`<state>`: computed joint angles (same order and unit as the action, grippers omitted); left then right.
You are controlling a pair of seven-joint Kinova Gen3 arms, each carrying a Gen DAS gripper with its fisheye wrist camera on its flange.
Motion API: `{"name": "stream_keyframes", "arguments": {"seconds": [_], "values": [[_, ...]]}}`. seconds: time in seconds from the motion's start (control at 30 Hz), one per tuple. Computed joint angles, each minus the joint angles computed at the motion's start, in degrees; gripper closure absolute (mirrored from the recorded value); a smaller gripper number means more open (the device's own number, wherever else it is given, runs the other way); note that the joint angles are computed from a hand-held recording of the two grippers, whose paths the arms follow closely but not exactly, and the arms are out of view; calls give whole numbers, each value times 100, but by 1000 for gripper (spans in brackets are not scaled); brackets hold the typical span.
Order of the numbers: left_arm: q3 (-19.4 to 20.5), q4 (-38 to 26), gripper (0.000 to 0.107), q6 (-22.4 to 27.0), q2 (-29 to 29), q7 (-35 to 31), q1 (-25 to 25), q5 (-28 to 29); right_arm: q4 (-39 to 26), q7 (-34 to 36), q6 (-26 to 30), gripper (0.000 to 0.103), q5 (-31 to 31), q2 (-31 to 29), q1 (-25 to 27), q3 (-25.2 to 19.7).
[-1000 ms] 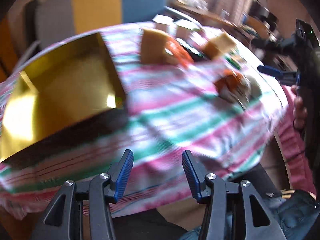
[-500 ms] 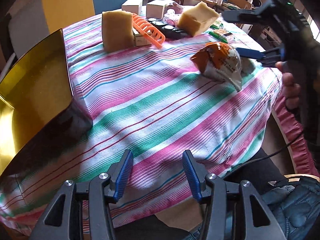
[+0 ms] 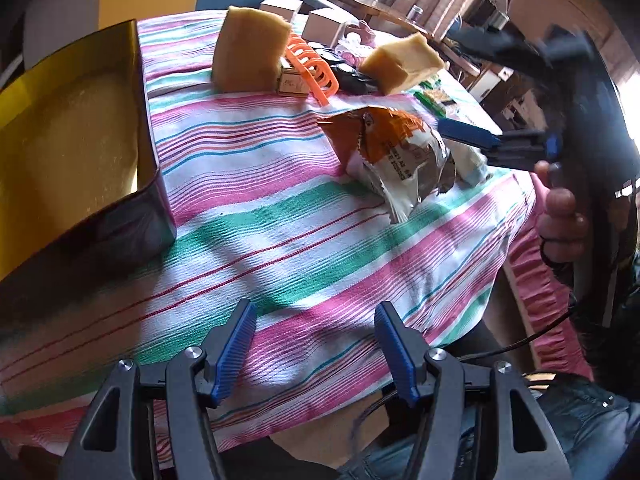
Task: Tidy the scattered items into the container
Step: 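Swing both tools from the gold tray toward the scattered items, then grasp the orange snack bag with the left tool while the right tool grasps the cream hat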
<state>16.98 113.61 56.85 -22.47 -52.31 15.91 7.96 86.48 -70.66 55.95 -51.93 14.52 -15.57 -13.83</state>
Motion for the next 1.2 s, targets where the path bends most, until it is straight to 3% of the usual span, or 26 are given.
{"name": "stream_keyframes", "arguments": {"seconds": [0.13,0.33,0.43,0.53,0.87,1.07,1.2], "values": [[27,44,43,-50,-48,44,-25,-9,-18,-331,-187,0,885,-424,230,-231],[469,-281,42,165,304,374,-108,-446,152,-926,-244,0,2284,-1075,-697,1025],[600,-557,43,405,540,569,-16,-738,184,-1323,-217,3,2874,-1100,-417,739],[505,-782,43,464,652,590,137,-862,239,-1566,-305,12,3314,-1077,-349,533],[290,-1918,43,654,1450,-376,556,-1602,42,-1669,-520,26,3668,-642,-552,434],[-108,-2328,43,611,1978,-1381,717,-1374,110,-1612,-565,26,3757,-634,-543,426],[-383,-2400,43,554,2156,-2154,636,-811,134,-1538,-519,27,3672,-576,-474,439]]}}
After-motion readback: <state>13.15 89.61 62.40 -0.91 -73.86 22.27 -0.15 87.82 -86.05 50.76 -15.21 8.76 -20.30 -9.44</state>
